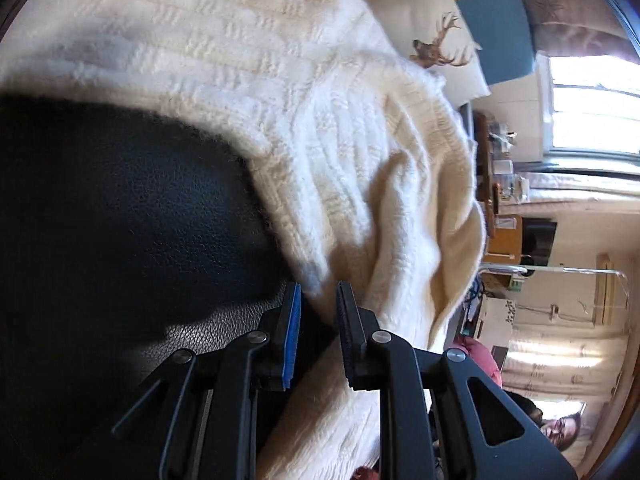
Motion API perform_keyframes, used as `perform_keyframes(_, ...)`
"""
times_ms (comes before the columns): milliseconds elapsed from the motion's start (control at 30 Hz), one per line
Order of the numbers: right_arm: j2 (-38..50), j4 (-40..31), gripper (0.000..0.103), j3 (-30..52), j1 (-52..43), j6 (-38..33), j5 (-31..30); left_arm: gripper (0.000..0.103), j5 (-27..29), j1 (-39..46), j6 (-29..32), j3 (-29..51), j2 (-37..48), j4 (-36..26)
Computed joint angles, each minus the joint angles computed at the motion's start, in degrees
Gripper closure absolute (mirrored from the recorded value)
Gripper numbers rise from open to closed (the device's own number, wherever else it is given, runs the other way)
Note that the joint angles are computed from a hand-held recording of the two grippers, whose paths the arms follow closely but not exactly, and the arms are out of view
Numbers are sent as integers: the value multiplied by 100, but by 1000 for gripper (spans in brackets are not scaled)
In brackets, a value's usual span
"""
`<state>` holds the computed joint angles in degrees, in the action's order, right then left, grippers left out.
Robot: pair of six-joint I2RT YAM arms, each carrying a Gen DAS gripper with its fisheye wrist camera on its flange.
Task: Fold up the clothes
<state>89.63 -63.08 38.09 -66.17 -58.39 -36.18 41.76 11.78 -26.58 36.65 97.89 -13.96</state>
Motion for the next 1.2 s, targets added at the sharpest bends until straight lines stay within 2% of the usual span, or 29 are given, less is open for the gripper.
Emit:
perform_keyframes(100, -87, 111, 59, -79, 37, 66, 85, 83, -75, -104, -182, -26, 122, 280)
perform_keyframes(200, -611, 274, 59, -144, 313, 393, -16, 83, -239, -197, -262, -43, 117, 441)
perform_keyframes(300, -1455, 665, 59, -241, 1076, 928, -317, 93, -580, -311, -339, -34, 68, 451)
perform_keyframes(367, -2061, 1311, 59, -353, 1902, 1736, -259, 93, -708, -371, -363, -31, 47, 452)
perform_keyframes(433, -2815, 2666, 59, -717, 3114, 2948, 660, 93, -758, -411, -367, 6, 64, 427)
perform_keyframes(500, -2892, 3664, 59, -886, 4227, 3445, 1863, 93, -659, -357, -152, 97, 104, 231)
perform_keyframes(600, -2152, 4404, 59, -756, 4983, 3542, 2496, 93, -916, -418, 337, 143, -104, -52)
perform_keyframes(767, -892, 5811, 60, -748, 5665, 3475, 3693, 93, -1380, -607, 1074, 279, -866, -401)
perform_keyframes(867, -488, 6326, 67, -730, 5769, 3400, 4173, 91, -1601, -795, 1490, 669, -1017, -407)
perform_keyframes(933, -376, 6426, 88, -657, 5772, 3390, 4354, 89, -1755, -890, 1594, 1039, -759, -327)
perform_keyframes(1100, -426, 6255, 92, -411, 5594, 3125, 4357, 89, -2256, -1283, 1596, 2348, 563, -347)
perform_keyframes(1200, -505, 6120, 92, -131, 5485, 2924, 4454, 89, -3041, -1720, 1892, 2925, 1107, -422)
